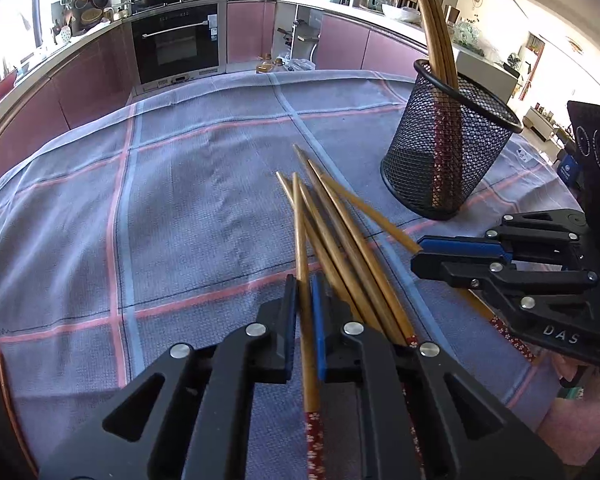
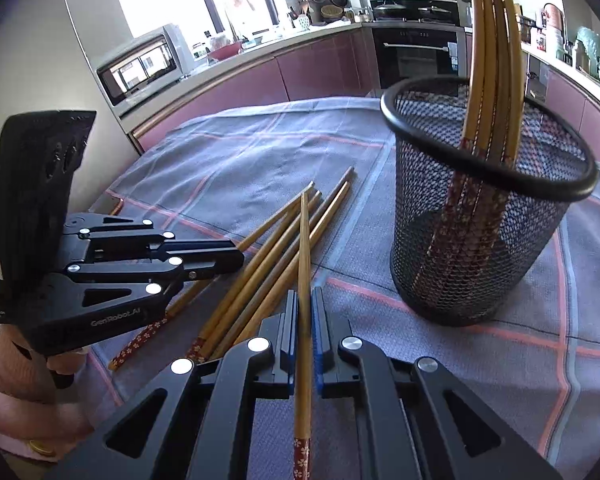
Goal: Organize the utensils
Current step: 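Lift the chopstick upright over the mesh cup with the left gripper while the right gripper lifts its chopstick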
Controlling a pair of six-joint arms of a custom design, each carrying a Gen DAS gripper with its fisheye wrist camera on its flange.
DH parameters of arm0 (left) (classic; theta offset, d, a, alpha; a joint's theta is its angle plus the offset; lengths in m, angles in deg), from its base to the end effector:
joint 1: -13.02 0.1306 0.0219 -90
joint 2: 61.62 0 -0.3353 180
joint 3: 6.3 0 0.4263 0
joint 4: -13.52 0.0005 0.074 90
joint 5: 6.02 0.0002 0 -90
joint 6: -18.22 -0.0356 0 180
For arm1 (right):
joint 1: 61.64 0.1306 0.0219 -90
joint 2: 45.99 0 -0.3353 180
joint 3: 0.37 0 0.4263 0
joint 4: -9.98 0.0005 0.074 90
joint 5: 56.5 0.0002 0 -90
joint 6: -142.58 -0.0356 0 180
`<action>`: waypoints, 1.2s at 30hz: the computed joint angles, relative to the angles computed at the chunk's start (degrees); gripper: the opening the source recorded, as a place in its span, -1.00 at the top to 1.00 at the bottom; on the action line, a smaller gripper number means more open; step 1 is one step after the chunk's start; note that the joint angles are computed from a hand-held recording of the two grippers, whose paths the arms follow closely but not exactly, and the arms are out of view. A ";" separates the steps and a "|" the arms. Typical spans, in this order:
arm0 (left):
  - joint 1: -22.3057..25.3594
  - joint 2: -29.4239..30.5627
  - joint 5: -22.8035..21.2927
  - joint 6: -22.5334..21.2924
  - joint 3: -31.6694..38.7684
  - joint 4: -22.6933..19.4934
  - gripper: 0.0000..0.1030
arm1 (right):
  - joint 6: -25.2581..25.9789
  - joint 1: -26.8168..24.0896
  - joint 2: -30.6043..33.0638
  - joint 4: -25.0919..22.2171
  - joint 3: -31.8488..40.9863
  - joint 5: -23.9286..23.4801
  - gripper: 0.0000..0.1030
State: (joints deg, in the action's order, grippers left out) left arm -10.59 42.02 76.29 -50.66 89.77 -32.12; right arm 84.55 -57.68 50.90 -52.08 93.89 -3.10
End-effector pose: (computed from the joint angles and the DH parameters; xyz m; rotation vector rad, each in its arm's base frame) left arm 0.5413 -0.2319 0.3126 -0.0015 2.4947 -0.1606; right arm 0.5289 0.0574 0.3511 -0.9435 2.3105 0.6634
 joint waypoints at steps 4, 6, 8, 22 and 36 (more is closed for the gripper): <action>-0.19 -2.21 0.18 0.03 -1.27 1.36 0.85 | 0.43 -1.19 -2.09 1.08 -0.45 -2.51 0.89; -0.22 -3.73 0.77 -0.24 -2.01 2.43 0.85 | 0.21 -1.87 -3.01 1.64 -0.47 -3.82 0.89; -0.21 -5.31 1.83 -0.53 -2.65 3.64 0.85 | -0.24 -2.51 -3.71 2.13 -0.36 -4.92 0.89; -1.01 -12.56 5.39 -1.83 -3.41 10.61 0.85 | -5.60 -7.28 -4.87 7.25 2.60 -12.11 0.89; -1.55 -7.23 5.20 -1.97 7.93 12.86 0.85 | -9.27 -8.47 -1.81 11.79 11.31 -15.44 0.89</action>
State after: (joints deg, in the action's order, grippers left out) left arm -12.14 34.79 81.49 -52.64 97.70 -19.26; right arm 75.28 -66.15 49.09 -40.30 105.20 -18.54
